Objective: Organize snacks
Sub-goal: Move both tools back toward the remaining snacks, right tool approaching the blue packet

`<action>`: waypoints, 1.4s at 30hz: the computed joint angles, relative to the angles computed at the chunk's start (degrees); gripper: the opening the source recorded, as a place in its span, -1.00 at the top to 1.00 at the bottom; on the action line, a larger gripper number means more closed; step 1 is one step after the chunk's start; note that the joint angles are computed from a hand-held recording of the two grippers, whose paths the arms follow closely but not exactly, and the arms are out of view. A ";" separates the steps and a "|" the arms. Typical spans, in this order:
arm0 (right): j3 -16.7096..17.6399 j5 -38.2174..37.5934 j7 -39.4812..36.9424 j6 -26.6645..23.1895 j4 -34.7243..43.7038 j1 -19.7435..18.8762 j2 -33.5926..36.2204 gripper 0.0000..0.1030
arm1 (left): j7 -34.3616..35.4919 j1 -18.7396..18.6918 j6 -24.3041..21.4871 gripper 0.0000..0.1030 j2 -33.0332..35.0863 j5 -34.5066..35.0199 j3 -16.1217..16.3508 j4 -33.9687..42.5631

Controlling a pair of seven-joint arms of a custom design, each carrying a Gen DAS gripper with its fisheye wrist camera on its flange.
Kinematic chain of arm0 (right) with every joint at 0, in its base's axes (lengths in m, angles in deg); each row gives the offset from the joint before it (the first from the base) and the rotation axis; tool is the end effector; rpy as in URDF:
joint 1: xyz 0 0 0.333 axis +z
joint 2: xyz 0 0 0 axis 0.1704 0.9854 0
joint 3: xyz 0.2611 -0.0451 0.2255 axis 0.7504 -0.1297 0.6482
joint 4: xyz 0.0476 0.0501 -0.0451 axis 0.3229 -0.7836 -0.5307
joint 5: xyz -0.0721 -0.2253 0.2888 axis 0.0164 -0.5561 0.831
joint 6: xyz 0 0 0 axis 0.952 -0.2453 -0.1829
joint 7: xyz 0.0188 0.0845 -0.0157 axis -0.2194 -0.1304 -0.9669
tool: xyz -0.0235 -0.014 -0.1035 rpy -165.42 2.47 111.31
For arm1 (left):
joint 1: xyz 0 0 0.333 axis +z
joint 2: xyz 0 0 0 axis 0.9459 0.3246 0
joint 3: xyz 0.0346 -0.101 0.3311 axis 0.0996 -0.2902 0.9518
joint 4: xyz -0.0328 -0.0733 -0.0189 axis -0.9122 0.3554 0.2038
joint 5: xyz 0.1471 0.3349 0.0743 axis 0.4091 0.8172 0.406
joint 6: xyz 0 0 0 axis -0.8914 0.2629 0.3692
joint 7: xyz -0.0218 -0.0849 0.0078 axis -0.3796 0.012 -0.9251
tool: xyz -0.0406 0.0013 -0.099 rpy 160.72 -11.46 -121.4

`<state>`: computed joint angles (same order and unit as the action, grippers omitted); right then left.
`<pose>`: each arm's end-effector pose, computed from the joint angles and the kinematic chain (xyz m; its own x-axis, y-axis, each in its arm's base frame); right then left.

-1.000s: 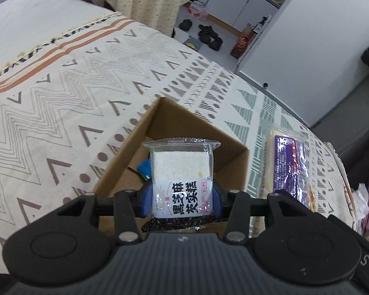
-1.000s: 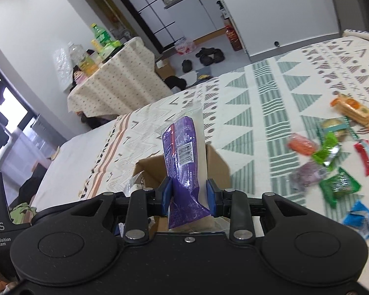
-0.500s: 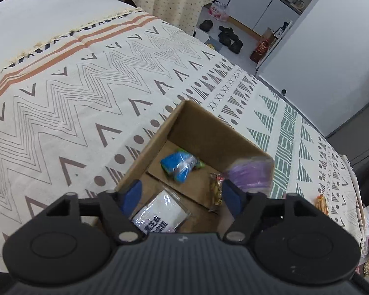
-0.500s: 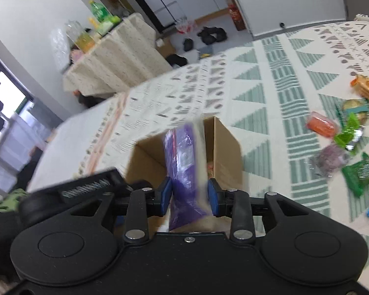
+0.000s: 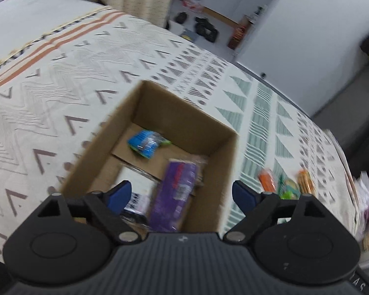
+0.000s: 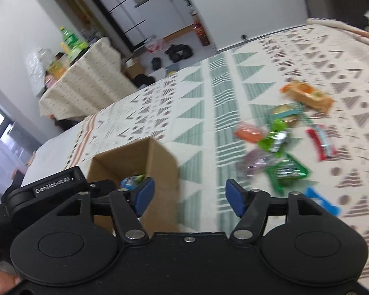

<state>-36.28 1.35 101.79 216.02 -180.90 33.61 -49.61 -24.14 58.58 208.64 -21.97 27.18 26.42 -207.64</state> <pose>0.4862 0.2284 0.4728 0.1866 -0.8787 -0.4394 -0.8029 0.1213 -0.5836 0.4593 -0.2597 0.4835 0.5260 -0.7874 0.3216 -0.6184 -0.6136 -0.4910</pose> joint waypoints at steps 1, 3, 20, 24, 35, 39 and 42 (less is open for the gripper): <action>-0.24 0.27 -0.26 0.37 -0.74 -0.25 -0.51 -0.37 | 0.82 -0.32 -0.07 -0.74 0.50 0.19 -0.29 0.64; -0.92 0.74 -0.85 0.90 -2.25 -0.58 -1.65 -0.42 | 1.82 -1.07 -0.51 -0.77 1.45 0.69 -0.66 1.86; -8.63 -0.39 -3.43 1.16 -10.36 -0.24 -7.10 -0.54 | 7.71 -7.02 -1.46 -0.85 7.43 1.73 0.16 8.08; -9.21 1.54 -5.52 0.09 -10.40 -0.89 -7.23 -0.54 | 5.99 -8.71 -1.84 -0.85 9.07 4.05 0.69 9.89; -7.57 15.91 -17.74 -3.14 -8.69 -3.69 -4.27 -0.54 | 5.56 -11.93 -0.08 -0.84 13.75 5.54 2.43 13.16; -5.64 15.33 -18.04 -1.61 -7.73 -4.78 -1.92 -0.53 | 5.40 -12.76 -0.27 -0.82 14.80 5.51 3.14 13.79; -5.00 15.83 -18.52 -3.12 -6.39 -5.85 -0.25 -0.53 | 6.21 -12.99 -0.54 -0.80 15.71 4.64 3.48 14.39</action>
<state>-41.28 17.18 83.27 212.90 -187.29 27.76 -49.86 -17.92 45.59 208.10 -6.26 31.82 29.90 -193.25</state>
